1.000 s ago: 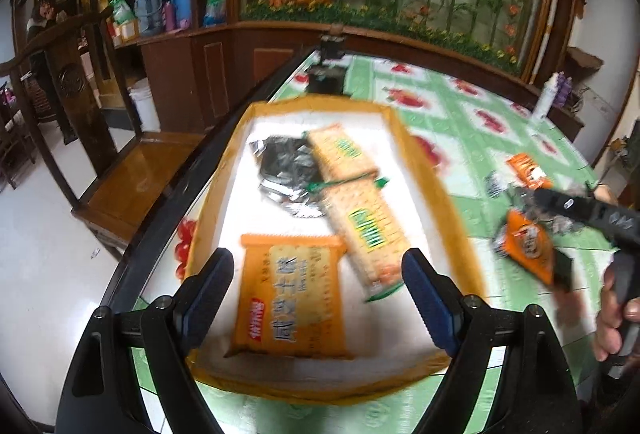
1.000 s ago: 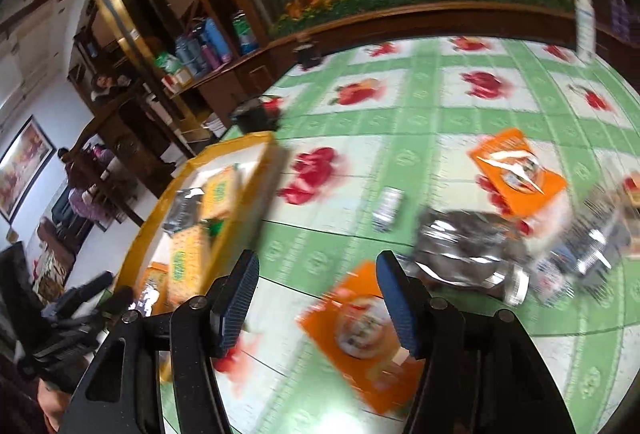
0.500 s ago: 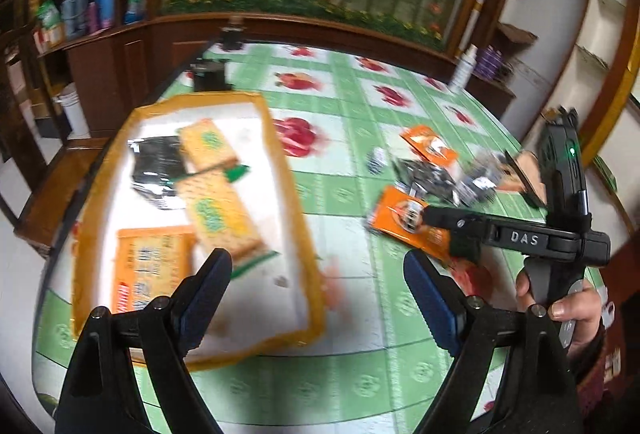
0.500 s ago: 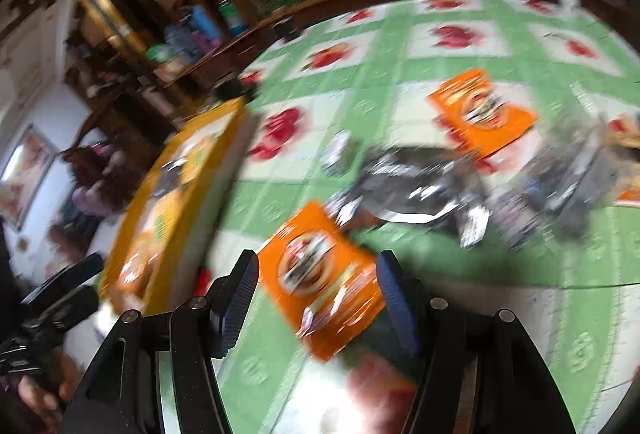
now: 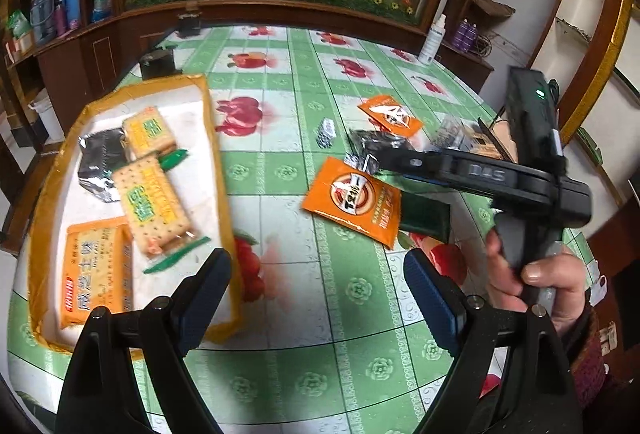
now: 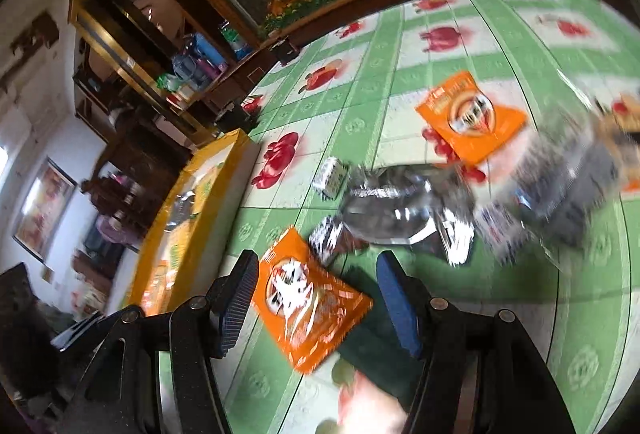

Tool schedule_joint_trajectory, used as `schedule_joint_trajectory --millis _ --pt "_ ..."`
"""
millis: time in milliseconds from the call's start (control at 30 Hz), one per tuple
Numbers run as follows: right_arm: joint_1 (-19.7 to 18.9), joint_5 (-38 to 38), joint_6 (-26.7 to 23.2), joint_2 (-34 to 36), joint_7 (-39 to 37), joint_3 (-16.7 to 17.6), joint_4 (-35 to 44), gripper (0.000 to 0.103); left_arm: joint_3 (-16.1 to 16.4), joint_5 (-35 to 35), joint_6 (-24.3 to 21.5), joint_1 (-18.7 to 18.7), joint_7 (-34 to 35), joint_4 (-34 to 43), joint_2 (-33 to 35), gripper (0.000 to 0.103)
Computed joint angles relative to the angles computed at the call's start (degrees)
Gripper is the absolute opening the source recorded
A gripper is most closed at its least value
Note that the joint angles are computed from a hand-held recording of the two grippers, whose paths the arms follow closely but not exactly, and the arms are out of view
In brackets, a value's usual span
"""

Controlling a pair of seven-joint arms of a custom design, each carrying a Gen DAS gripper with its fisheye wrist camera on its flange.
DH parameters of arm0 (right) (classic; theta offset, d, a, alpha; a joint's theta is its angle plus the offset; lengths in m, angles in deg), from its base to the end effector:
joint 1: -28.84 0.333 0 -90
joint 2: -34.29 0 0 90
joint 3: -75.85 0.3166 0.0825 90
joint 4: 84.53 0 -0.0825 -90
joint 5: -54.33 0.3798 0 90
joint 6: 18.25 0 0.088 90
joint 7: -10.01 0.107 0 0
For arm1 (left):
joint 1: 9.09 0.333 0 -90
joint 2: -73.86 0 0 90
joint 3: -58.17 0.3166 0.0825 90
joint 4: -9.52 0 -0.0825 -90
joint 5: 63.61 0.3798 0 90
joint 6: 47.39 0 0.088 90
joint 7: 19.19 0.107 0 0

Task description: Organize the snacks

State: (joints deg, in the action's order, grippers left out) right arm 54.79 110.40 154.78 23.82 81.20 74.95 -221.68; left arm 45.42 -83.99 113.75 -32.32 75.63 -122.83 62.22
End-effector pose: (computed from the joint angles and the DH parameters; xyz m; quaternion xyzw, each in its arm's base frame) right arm 0.4756 0.1539 0.4619 -0.5869 0.6922 -0.0548 0.4165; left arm 0.4285 -0.2969 0.5077 -0.5058 0.7873 -0.3412 0.0893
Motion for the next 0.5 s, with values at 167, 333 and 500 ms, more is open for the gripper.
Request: schedule_joint_trajectory --millis 167,333,500 --pt "1.8 6.5 -8.3 -0.6 -9.4 -2.1 0.6 0.066 -0.2 -0.5 -1.1 -0.3 0.7 0.1 0.1 0.087" --pt "0.8 21.4 -13.6 -3.0 -22.3 -2.7 0.3 0.066 -0.6 0.7 -1.8 -0.2 0.2 0.3 0.3 0.087" --pt "-1.7 15.8 -6.0 -5.0 -15.0 0.6 -2.7 0.066 -1.6 3.2 -3.7 0.4 -1.9 4.0 4.0 0.087"
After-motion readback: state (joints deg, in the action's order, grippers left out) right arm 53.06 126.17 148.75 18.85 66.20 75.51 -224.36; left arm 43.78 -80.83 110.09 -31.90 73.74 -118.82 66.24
